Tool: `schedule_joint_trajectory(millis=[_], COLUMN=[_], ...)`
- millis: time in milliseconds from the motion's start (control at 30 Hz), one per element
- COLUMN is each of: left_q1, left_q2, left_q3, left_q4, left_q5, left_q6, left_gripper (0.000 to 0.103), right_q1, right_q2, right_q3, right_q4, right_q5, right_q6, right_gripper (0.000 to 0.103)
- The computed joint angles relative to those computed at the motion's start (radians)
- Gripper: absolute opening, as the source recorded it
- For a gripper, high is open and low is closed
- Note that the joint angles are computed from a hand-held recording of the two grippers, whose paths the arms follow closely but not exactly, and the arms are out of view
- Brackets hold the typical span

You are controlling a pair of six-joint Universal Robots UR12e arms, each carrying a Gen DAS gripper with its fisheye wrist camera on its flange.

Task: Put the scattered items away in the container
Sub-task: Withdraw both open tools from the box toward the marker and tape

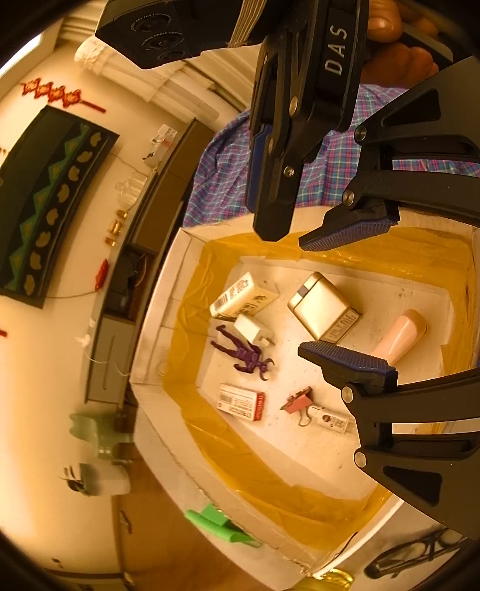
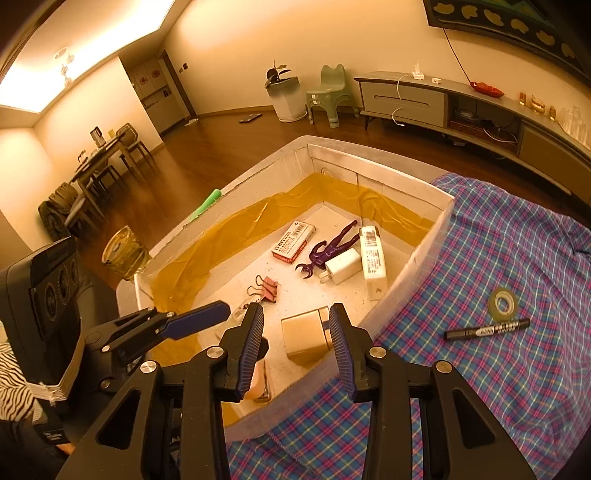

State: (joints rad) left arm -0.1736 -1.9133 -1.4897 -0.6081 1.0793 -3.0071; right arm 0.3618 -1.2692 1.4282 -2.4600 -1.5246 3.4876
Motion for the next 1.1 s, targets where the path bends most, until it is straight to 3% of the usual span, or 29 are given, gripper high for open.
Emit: schedule_joint_trajectory(millis=[233,600,900,1100], left_q1=[-0.007,-0.002,-0.034,-0.082], left_q2=[0.019,0.046,0.062,0.045], left_q3=[-0.024,-0.046,-0.041,-0.012], left_q4=[0.052,0.086,0.037,-0.01], left_q5=[0.019,-0.001,-0.076,-0.075], left_q6=[0.031,0.012,0.059,0.112], left_gripper=[0.054,0.054,0.054,0.054], right_q1=[-0.017,-0.072,-0.146,-0.201], right_q2=[-0.042,-0.111,-0.19,-0.225], right_q3=[0.06,0.187,0.314,0.379], right_q4=[-0.048,-0.189,-0.334,-0.348], right_q5=[0.043,0.154,0.127,0.12], right_q6=[0.046,0.179,0.351,0.442], right_gripper=[0.039,0.039,0.039,0.039])
